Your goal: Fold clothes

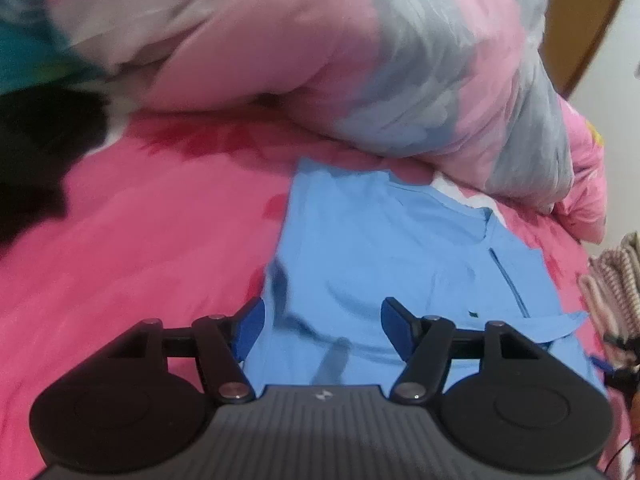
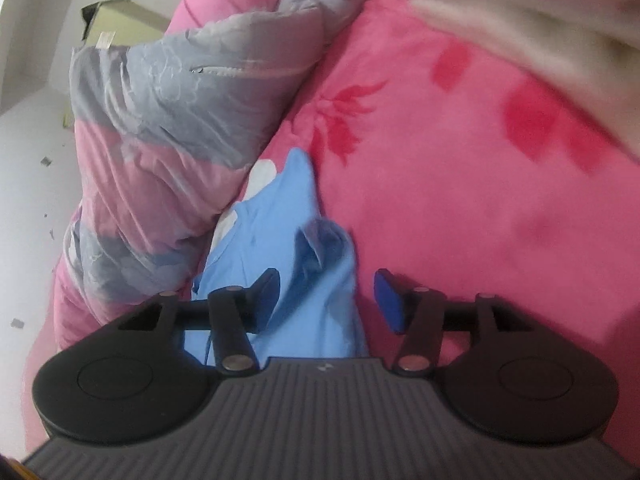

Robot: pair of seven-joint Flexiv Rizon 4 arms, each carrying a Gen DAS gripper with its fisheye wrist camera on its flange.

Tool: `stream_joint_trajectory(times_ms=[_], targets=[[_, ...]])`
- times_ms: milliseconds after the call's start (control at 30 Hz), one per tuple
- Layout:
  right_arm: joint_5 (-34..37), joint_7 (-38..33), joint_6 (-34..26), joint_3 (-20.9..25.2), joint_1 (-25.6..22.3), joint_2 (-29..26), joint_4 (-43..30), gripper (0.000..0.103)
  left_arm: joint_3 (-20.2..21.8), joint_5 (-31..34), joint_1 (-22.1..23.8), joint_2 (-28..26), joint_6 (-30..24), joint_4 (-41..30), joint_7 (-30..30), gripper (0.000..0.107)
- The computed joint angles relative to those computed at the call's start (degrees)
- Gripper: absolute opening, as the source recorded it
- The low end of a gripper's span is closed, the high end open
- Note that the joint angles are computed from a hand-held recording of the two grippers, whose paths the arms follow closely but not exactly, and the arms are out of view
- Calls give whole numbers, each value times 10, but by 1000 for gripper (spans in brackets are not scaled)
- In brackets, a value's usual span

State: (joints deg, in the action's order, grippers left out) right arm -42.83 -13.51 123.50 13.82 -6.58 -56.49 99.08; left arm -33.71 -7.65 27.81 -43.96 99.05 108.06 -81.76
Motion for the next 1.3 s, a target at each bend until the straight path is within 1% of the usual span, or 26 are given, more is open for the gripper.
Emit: stream_joint_trajectory(times_ms=[100, 233, 333, 400, 467, 600, 733, 767, 800, 833, 900, 967, 1100, 1167, 1200, 1233, 1267, 1300], targets=[[42, -10, 46, -7, 6, 31, 75, 55, -35, 7, 43, 21, 18, 56, -20, 66], [86, -31, 109, -18, 28, 65, 166, 56, -83, 46, 106, 37, 49, 134, -60, 65], [116, -49, 140, -24, 53, 85, 219, 56, -113, 84, 145, 29, 76, 179, -90, 62], [140, -61, 150, -28, 74, 97, 246, 56, -124, 108, 161, 15, 96, 198, -109, 60], [163, -75, 149, -34, 97, 106, 261, 56, -126, 130, 167, -6, 110, 203, -125, 58], [240, -121, 122, -56, 158, 120, 263, 56, -102, 159, 147, -40, 155, 189, -159, 57], [282, -135, 125, -53, 171, 98, 231, 55, -96, 192, 142, -83, 187, 157, -193, 56], [291, -135, 128, -52, 172, 89, 220, 55, -91, 198, 138, -91, 192, 147, -201, 51], [299, -132, 132, -51, 173, 80, 208, 54, -84, 200, 131, -97, 197, 136, -209, 43], [307, -129, 134, -51, 174, 72, 197, 54, -79, 204, 126, -103, 198, 126, -216, 40], [323, -122, 139, -52, 177, 58, 175, 54, -73, 214, 121, -116, 198, 107, -231, 29], [336, -121, 137, -59, 185, 48, 154, 53, -68, 223, 117, -128, 198, 88, -245, 22], [358, -121, 127, -70, 198, 31, 115, 51, -49, 243, 98, -142, 205, 56, -268, 18], [370, -126, 119, -79, 207, 24, 98, 47, -30, 242, 79, -137, 208, 45, -276, 15], [377, -130, 114, -83, 213, 21, 90, 39, -21, 242, 69, -133, 209, 41, -280, 14], [382, -132, 109, -86, 216, 18, 83, 29, -9, 239, 58, -126, 209, 38, -283, 13], [386, -134, 104, -87, 218, 14, 77, 23, 3, 235, 46, -119, 209, 36, -286, 11], [384, -135, 104, -86, 216, 11, 73, 14, 13, 232, 36, -111, 208, 35, -288, 9]])
